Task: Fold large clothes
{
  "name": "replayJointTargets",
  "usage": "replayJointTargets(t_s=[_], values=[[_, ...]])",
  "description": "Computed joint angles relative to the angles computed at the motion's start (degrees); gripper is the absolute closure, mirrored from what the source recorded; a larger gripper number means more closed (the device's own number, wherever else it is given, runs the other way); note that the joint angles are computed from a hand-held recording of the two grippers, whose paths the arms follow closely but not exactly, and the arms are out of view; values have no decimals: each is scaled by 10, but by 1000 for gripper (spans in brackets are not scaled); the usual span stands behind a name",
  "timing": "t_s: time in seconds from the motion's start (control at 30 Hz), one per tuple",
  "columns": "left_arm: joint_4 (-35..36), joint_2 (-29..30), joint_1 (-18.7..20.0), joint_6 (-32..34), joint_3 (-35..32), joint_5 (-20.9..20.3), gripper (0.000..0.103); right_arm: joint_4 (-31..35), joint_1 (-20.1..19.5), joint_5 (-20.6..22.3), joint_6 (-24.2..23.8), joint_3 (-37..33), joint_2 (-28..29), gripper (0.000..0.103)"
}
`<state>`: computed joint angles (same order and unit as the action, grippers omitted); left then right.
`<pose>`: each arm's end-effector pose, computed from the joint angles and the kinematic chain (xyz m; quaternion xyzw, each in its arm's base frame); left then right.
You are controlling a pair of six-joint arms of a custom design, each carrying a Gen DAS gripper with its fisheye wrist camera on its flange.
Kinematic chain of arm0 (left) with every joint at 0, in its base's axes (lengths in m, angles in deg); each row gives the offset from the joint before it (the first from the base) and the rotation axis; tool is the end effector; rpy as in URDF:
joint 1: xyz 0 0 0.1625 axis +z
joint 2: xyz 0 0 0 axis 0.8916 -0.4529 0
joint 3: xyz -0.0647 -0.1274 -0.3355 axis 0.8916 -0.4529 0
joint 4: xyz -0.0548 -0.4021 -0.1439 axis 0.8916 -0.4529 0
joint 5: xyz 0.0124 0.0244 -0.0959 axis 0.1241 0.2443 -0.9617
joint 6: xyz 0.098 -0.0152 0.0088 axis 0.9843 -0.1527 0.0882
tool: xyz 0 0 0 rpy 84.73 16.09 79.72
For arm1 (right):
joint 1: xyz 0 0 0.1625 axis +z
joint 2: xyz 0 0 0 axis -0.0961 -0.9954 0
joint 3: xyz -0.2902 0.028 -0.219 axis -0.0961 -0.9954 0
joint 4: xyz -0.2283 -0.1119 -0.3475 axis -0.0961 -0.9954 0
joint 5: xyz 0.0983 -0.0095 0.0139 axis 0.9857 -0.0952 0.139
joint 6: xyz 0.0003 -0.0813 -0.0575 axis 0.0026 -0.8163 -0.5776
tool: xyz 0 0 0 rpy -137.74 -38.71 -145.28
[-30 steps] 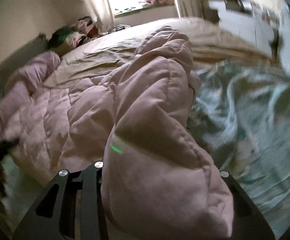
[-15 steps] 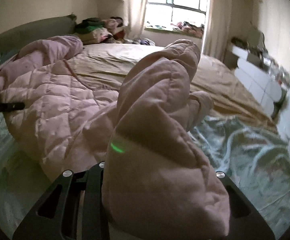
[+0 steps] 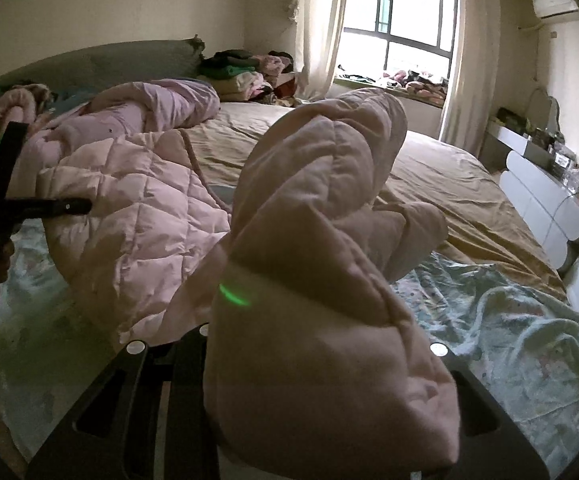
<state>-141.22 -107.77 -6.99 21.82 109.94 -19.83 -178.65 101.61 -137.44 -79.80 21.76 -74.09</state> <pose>-0.2551 -0.7575 0.2451 0.0623 0.8703 -0.3923 0.2912 0.2013 -0.8206 0.3385 0.3992 -0.8359 0.3032 0.2236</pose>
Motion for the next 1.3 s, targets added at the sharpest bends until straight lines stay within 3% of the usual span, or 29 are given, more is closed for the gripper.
replayJointTargets(t_s=[0.77, 1.3], values=[[-41, -124, -53, -47, 207, 34, 76, -39, -20, 43, 3, 209, -151, 75], [-51, -164, -81, -61, 298, 60, 75, -67, -58, 44, 96, 301, -216, 75]])
